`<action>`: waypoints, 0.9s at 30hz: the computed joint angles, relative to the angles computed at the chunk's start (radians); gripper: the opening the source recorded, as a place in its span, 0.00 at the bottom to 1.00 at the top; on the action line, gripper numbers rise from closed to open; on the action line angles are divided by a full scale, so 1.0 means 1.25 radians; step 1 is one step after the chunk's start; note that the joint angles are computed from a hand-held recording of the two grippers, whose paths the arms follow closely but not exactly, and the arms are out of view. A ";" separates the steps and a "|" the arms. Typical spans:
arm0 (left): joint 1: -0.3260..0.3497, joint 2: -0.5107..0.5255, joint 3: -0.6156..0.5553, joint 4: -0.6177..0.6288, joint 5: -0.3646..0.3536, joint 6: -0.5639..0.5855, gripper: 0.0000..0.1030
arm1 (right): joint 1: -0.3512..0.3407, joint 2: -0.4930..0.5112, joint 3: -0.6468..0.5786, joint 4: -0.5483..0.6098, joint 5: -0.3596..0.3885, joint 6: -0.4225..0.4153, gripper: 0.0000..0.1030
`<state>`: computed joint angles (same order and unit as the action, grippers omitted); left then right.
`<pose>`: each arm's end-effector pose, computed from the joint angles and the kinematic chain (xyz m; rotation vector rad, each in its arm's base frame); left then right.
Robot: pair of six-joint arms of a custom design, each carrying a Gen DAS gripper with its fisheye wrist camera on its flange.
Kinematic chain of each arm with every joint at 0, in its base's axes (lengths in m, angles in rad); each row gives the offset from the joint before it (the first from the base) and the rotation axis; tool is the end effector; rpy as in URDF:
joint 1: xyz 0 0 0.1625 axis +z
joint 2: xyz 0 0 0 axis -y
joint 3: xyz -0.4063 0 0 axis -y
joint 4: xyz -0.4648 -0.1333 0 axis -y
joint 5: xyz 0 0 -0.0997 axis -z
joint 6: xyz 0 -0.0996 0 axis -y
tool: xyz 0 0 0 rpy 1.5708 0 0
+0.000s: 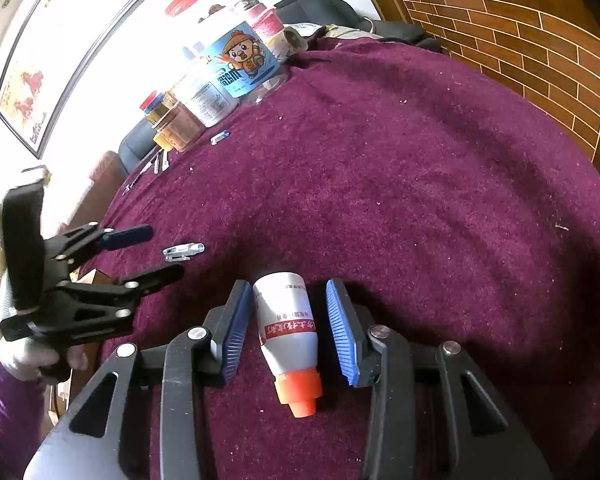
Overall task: Organize rigid objects
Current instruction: 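Grasp the clear pen-shaped item with the left tool while the right tool holds the white bottle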
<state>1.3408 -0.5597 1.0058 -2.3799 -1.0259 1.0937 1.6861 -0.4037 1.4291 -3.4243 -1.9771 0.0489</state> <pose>-0.0222 -0.9059 0.1335 1.4343 2.0495 -0.1242 0.1796 -0.7338 -0.0637 -0.1474 -2.5799 1.1706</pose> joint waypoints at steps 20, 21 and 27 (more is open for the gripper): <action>-0.004 -0.027 0.013 0.067 -0.044 0.022 0.69 | -0.005 -0.002 0.001 -0.003 0.015 0.002 0.37; -0.002 -0.008 -0.011 0.087 -0.029 0.016 0.71 | -0.005 -0.002 0.001 -0.003 0.016 0.002 0.37; 0.006 -0.014 -0.038 0.219 -0.081 -0.055 0.19 | -0.006 -0.001 0.002 -0.007 0.018 0.002 0.37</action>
<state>1.3480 -0.5769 0.9580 -2.1059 -1.1278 1.0245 1.6789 -0.4047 1.4315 -3.4334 -1.9540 0.0520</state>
